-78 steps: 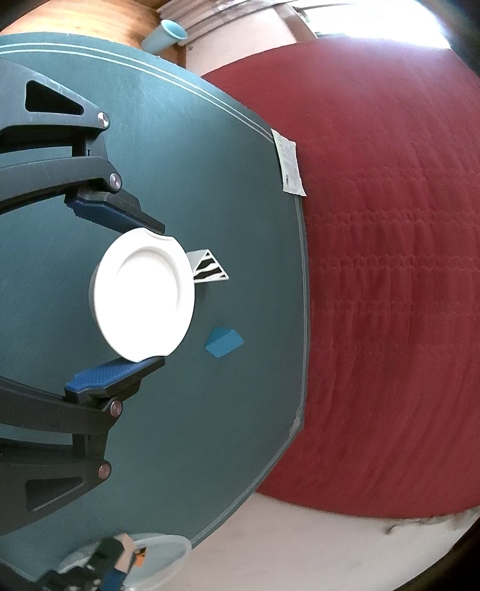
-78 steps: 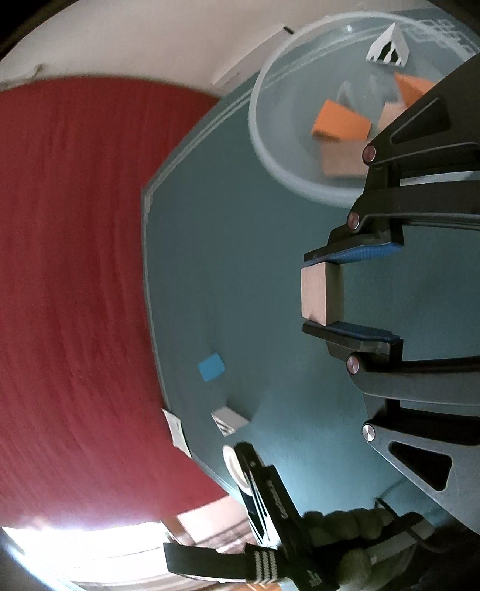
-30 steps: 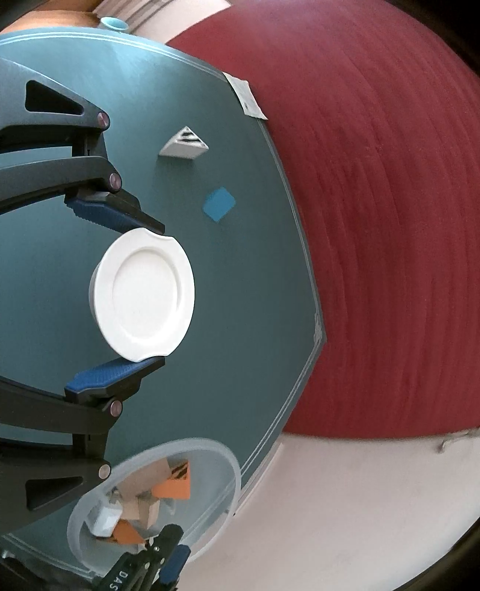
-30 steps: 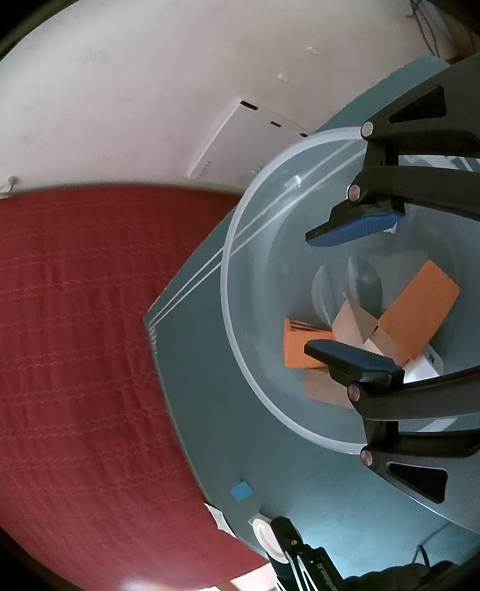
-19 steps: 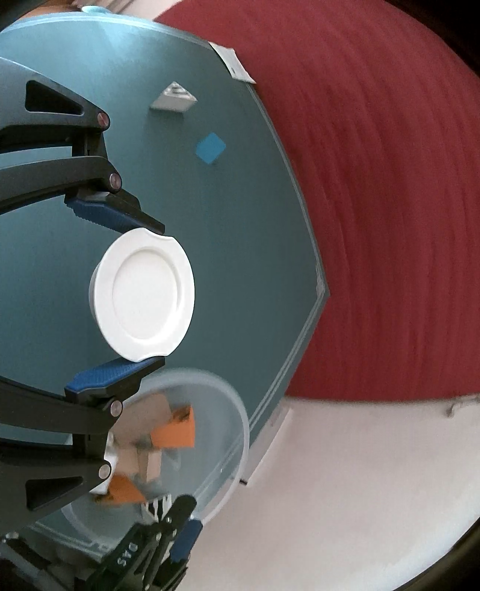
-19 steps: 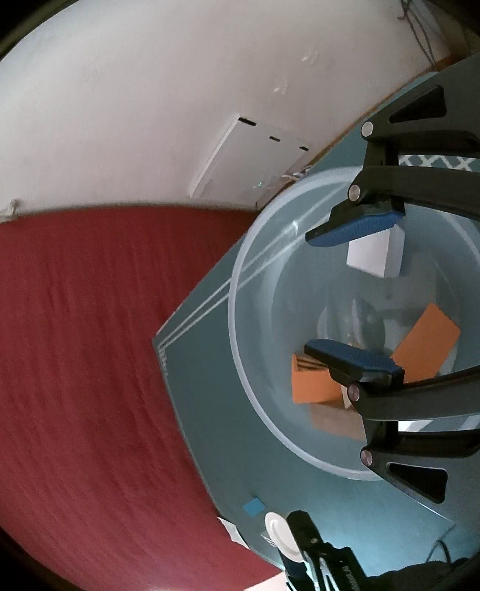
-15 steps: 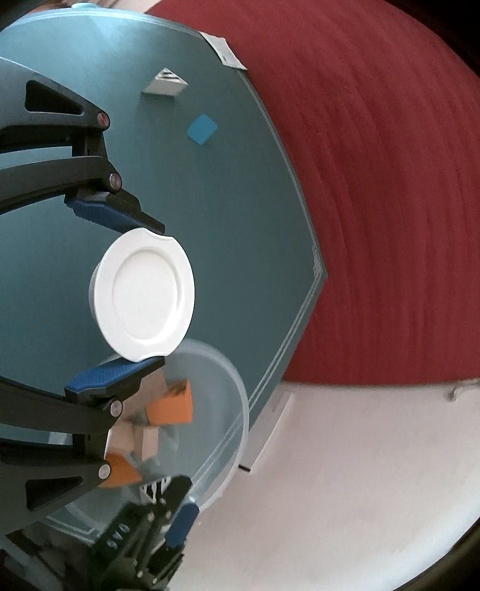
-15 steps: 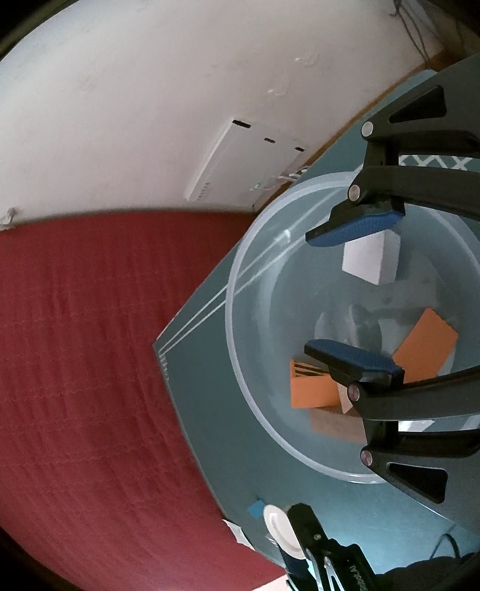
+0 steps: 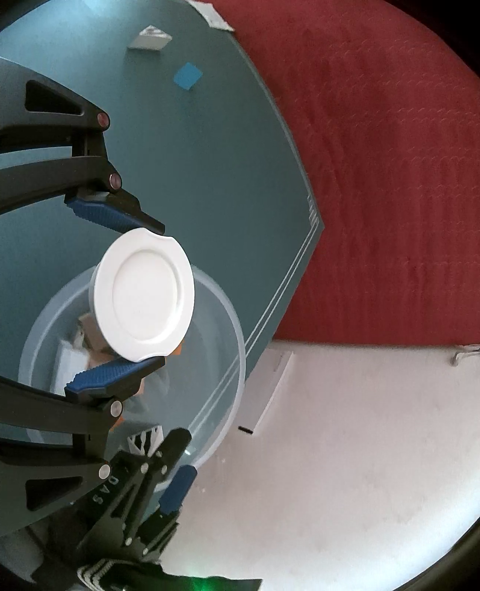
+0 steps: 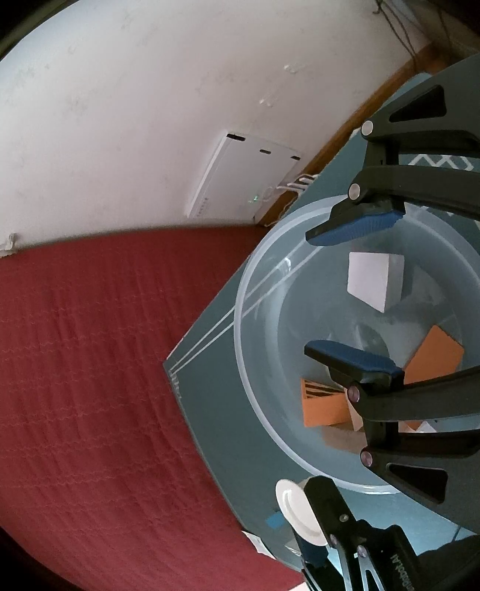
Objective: Organize rigid objects
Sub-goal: 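Carry the white plate with the left tool down into the bin, then open the left tool to release the white plate in the bin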
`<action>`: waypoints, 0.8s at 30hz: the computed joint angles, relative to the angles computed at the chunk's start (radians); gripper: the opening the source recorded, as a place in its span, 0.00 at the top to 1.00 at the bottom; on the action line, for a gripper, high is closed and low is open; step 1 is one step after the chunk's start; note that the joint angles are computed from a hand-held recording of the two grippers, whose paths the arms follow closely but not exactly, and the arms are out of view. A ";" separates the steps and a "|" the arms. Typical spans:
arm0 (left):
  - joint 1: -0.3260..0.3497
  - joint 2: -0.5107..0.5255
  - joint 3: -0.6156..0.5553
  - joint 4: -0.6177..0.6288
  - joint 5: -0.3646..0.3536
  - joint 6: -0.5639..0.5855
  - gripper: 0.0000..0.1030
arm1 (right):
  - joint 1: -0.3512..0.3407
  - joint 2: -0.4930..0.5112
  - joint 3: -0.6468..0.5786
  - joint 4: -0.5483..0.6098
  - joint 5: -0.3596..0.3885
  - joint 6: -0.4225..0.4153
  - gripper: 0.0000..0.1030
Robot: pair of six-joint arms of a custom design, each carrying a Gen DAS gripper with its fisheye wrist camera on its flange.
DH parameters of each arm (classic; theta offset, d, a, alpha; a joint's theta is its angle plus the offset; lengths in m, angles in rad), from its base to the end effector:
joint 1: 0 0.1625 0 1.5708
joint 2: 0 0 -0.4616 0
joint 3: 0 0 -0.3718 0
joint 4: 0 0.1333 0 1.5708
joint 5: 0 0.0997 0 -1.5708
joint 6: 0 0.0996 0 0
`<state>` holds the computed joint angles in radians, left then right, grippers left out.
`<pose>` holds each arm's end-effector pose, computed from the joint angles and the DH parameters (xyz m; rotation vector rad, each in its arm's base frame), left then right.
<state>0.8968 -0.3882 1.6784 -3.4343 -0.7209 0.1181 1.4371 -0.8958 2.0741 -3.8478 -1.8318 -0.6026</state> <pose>-0.2428 -0.6375 -0.0212 0.6065 2.2488 -0.9411 0.0318 -0.5710 0.2244 0.3478 -2.2365 1.1821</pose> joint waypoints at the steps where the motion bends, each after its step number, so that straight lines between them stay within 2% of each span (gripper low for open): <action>1: 0.002 -0.003 0.002 0.002 -0.010 -0.007 0.31 | 0.002 0.000 0.001 -0.001 -0.003 0.002 0.46; 4: 0.007 -0.009 0.011 -0.015 -0.038 -0.013 0.21 | 0.002 -0.003 0.009 -0.004 -0.007 0.007 0.46; 7: 0.011 -0.011 0.018 -0.043 -0.033 -0.008 0.15 | 0.008 -0.003 0.015 -0.008 -0.011 0.007 0.46; 15: -0.009 0.000 0.035 -0.048 0.046 -0.068 0.15 | 0.009 -0.015 0.002 0.024 -0.015 0.004 0.46; 24: -0.013 0.032 0.017 -0.074 0.119 -0.049 0.15 | 0.008 -0.014 0.000 0.030 -0.017 -0.001 0.46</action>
